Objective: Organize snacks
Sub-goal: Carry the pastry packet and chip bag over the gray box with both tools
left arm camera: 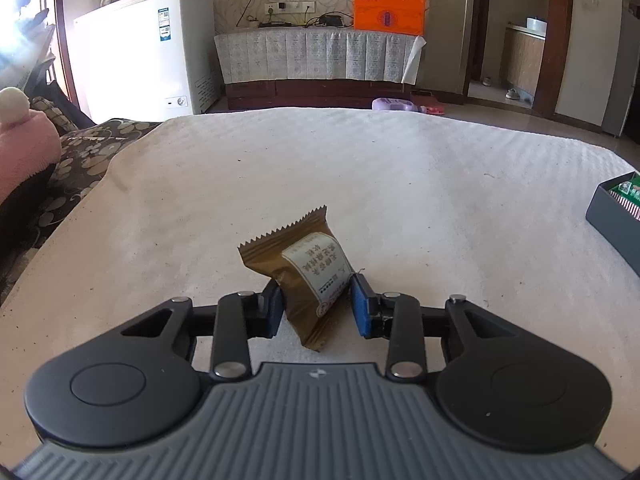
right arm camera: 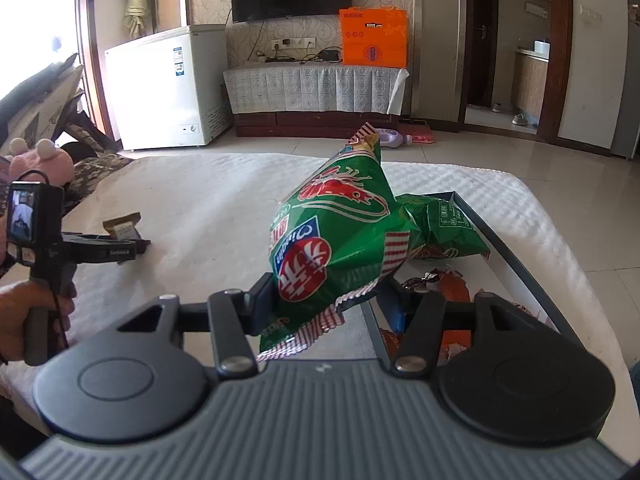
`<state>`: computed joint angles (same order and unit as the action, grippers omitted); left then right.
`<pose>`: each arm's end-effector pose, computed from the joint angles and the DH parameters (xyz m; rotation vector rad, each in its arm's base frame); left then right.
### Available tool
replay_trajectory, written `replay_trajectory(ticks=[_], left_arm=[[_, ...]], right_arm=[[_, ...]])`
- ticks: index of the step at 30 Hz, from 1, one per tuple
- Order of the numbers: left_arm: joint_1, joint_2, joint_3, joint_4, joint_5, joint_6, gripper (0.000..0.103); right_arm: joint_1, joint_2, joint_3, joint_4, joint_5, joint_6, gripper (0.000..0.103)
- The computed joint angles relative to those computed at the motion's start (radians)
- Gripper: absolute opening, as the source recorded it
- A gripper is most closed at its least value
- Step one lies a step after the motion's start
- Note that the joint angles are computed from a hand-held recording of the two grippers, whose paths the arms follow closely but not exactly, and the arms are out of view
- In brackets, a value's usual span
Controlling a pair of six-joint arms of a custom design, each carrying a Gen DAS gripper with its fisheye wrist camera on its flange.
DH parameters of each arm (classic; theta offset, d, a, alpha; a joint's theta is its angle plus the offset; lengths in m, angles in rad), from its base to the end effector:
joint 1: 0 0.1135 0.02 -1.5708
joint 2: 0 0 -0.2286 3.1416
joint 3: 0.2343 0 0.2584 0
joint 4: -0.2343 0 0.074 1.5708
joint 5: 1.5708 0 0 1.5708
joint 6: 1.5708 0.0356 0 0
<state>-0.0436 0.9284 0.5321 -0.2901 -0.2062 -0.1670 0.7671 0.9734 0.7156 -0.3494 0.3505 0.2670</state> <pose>0.2224 -0.0024 0.1859 -0.2476 2.2289 0.1190 0.1798 0.1564 0.2351 -0.3368 2.1180 0.2233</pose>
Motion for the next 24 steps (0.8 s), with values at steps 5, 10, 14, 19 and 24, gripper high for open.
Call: replay_trajectory(ticks=[5,10,14,19,24], left_arm=[[-0.028,-0.107,-0.001,-0.046,0.004,0.019,0.037],[-0.117,-0.213,0.028,-0.124,-0.022,0.01,0.037],[-0.23,-0.223,0.073,-0.166,-0.08,-0.015,0.037],[-0.383,-0.201,0.129,-0.19,-0.174,-0.045,0.037],[-0.495,-0.159,0.183,-0.205,-0.236,-0.081,0.037]], right_arm=[[0.0,-0.017,-0.004,0.009,-0.019,-0.014,0.057],[-0.016,-0.044,-0.016,0.012,-0.029,-0.022,0.057],[-0.02,-0.08,-0.03,0.013,-0.012,-0.028,0.057],[-0.047,-0.129,-0.051,0.007,-0.011,-0.036,0.057],[-0.062,-0.176,-0.07,-0.009,-0.002,-0.04,0.057]])
